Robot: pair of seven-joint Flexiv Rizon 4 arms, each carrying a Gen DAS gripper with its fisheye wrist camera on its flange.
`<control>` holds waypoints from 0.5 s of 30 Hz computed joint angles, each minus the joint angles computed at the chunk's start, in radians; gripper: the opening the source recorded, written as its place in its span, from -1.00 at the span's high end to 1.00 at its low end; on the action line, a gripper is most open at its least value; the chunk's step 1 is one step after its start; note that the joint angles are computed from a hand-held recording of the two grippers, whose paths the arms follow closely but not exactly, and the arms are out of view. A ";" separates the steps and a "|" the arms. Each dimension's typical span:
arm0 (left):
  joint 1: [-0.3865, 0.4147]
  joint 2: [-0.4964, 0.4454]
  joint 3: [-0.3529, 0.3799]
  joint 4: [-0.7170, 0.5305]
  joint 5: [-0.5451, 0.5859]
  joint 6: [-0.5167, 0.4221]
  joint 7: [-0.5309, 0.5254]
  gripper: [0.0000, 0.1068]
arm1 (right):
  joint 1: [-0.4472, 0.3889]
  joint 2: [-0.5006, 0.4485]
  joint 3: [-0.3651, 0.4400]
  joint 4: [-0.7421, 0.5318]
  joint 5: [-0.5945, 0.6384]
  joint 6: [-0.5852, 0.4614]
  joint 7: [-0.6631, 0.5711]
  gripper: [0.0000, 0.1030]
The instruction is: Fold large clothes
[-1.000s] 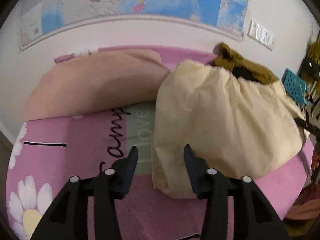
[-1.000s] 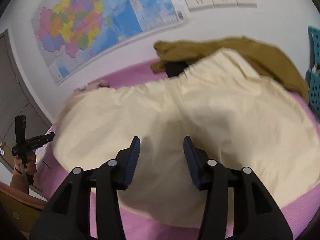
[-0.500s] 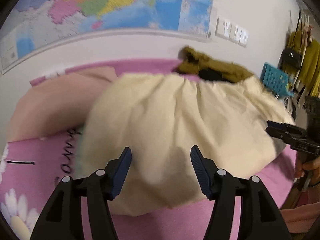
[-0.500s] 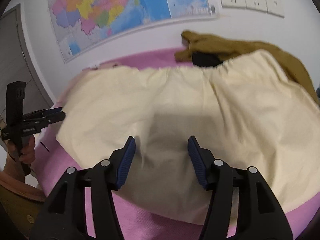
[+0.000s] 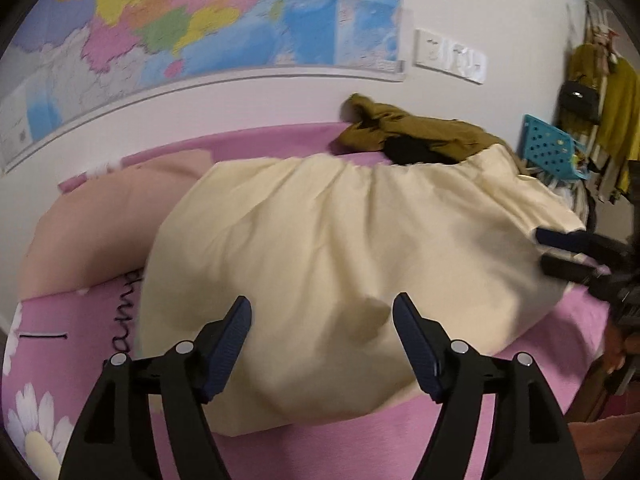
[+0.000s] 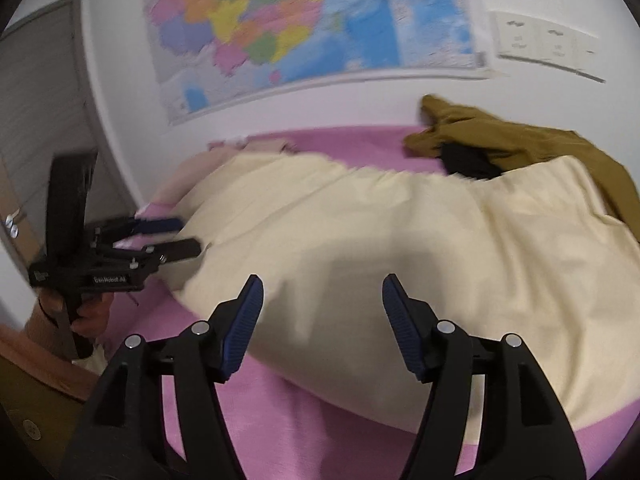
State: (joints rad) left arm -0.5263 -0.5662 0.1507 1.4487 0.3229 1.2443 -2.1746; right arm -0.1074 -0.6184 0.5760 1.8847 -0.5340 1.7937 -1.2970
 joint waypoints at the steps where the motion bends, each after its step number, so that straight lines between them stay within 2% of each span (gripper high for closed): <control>1: 0.015 -0.007 -0.025 -0.002 -0.012 0.014 0.027 -0.32 | 0.032 0.001 -0.025 -0.010 0.002 -0.026 -0.005 -0.20; 2: 0.018 -0.015 -0.034 -0.010 -0.021 0.012 0.041 -0.32 | 0.071 0.003 -0.064 -0.014 0.000 -0.046 -0.008 -0.26; 3: 0.017 -0.028 -0.040 -0.025 -0.031 -0.004 0.056 -0.32 | 0.083 -0.004 -0.071 -0.017 0.013 -0.040 -0.019 -0.29; 6: 0.023 -0.073 -0.057 -0.066 -0.069 -0.055 0.095 -0.36 | 0.003 -0.043 0.035 -0.039 0.039 -0.071 -0.046 -0.27; 8: 0.061 -0.086 -0.101 -0.051 -0.125 -0.034 0.127 -0.40 | 0.004 -0.027 0.026 -0.026 0.056 -0.055 -0.055 -0.25; 10: 0.084 -0.084 -0.126 -0.028 -0.172 -0.007 0.155 -0.40 | -0.060 -0.037 0.088 -0.024 0.072 -0.041 -0.069 -0.25; 11: 0.086 -0.084 -0.127 -0.024 -0.185 -0.001 0.167 -0.40 | -0.069 -0.036 0.089 -0.021 0.080 -0.029 -0.062 -0.25; 12: 0.079 -0.088 -0.119 -0.028 -0.192 -0.001 0.171 -0.40 | -0.060 -0.024 0.060 -0.021 0.096 -0.010 -0.043 -0.25; 14: 0.061 -0.092 -0.097 -0.033 -0.196 -0.004 0.169 -0.40 | 0.013 0.017 -0.062 -0.021 0.153 0.009 0.003 -0.26; 15: 0.056 -0.094 -0.091 -0.036 -0.198 -0.006 0.168 -0.40 | 0.023 0.018 -0.089 -0.027 0.160 0.010 0.033 -0.27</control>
